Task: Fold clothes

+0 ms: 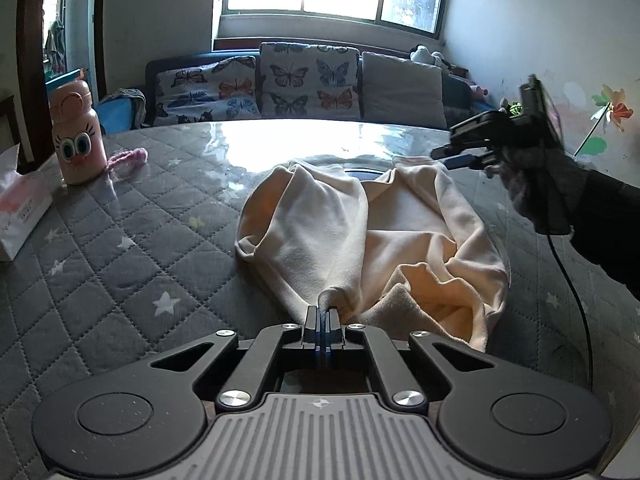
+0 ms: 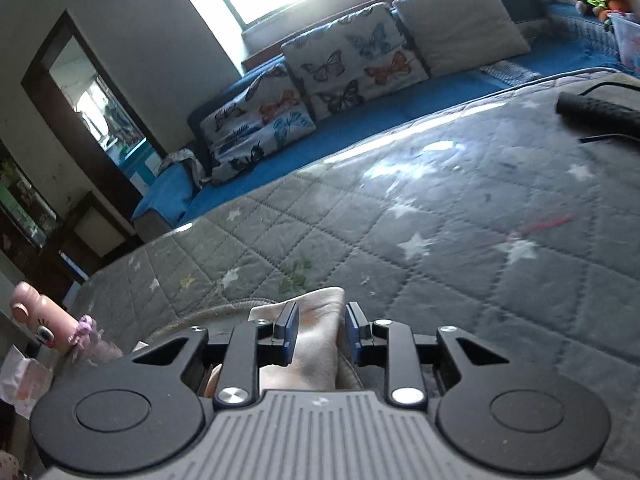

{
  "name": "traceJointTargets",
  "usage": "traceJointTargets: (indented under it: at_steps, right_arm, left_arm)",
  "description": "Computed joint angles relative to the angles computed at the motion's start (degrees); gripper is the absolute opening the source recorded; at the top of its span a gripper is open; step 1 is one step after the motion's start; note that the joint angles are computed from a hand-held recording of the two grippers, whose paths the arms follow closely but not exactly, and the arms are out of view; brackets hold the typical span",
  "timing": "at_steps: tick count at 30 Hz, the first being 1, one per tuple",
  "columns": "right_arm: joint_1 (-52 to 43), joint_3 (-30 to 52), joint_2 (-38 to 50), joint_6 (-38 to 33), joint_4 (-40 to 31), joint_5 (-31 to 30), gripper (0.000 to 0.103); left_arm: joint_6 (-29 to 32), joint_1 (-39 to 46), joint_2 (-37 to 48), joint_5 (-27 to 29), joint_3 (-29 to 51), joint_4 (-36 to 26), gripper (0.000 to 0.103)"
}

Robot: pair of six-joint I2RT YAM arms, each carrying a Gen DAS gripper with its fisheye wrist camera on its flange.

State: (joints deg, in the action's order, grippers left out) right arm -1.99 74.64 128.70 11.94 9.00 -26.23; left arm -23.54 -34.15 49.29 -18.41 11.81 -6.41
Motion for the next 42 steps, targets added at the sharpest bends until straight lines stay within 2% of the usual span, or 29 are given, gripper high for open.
traceJointTargets:
  at_steps: [2,3,4,7,12,17,21,27,30,33,36,38,42]
  right_arm:
    - [0.61,0.44,0.64,-0.03,0.14,0.52,0.021]
    - [0.79,-0.26,0.32,-0.06,0.88,0.93,0.011]
    - [0.81,-1.33,-0.3,-0.14,1.82,1.38,0.005]
    - [0.1,-6.02,-3.66,-0.61,5.07,2.78,0.002]
    - [-2.67,-15.49,-13.09,-4.99,7.95,5.63,0.002]
    - [-7.67,-24.34,-24.08,-9.95,7.88,7.27,0.002]
    - [-12.84,-30.88,-32.46,-14.7,6.37,7.97,0.002]
    - [-22.45,-38.94,-41.76,-20.45,2.5,4.89,0.002]
    - [-26.33,-41.04,-41.78,-23.23,1.52,4.23,0.002]
    - [-28.52,-41.62,-37.83,-25.31,1.05,5.58,0.003]
    - [-30.02,-42.96,-35.43,-27.96,1.65,8.05,0.006]
    - [-30.89,-43.59,-35.43,-29.25,2.04,9.02,0.012]
    - [-32.22,-44.15,-37.54,-29.16,3.17,8.81,0.016]
  left_arm:
    - [0.81,0.49,0.5,0.57,0.17,0.5,0.003]
    - [1.05,0.36,0.56,0.48,0.23,0.6,0.003]
    - [1.27,0.18,0.6,0.34,0.28,0.71,0.003]
    - [1.21,-0.24,0.68,-0.27,0.1,1.1,0.002]
    - [1.12,-1.16,-0.96,-1.44,-0.54,1.05,0.002]
    - [0.55,-1.49,-4.07,-1.69,-1.16,-0.67,0.002]
    - [0.5,-2.32,-9.25,-1.35,-1.74,-4.18,0.002]
    - [0.15,-2.83,-19.85,1.83,-2.56,-12.77,0.002]
    - [-1.96,-6.19,-22.92,1.6,-3.56,-16.72,0.002]
    - [-5.43,-11.93,-23.85,-0.89,-4.44,-19.89,0.002]
    - [-7.25,-14.93,-26.2,-2.01,-4.57,-23.41,0.002]
    - [-8.07,-16.9,-27.52,-3.31,-4.12,-25.5,0.002]
    - [-7.82,-18.63,-26.92,-5.49,-2.59,-26.1,0.003]
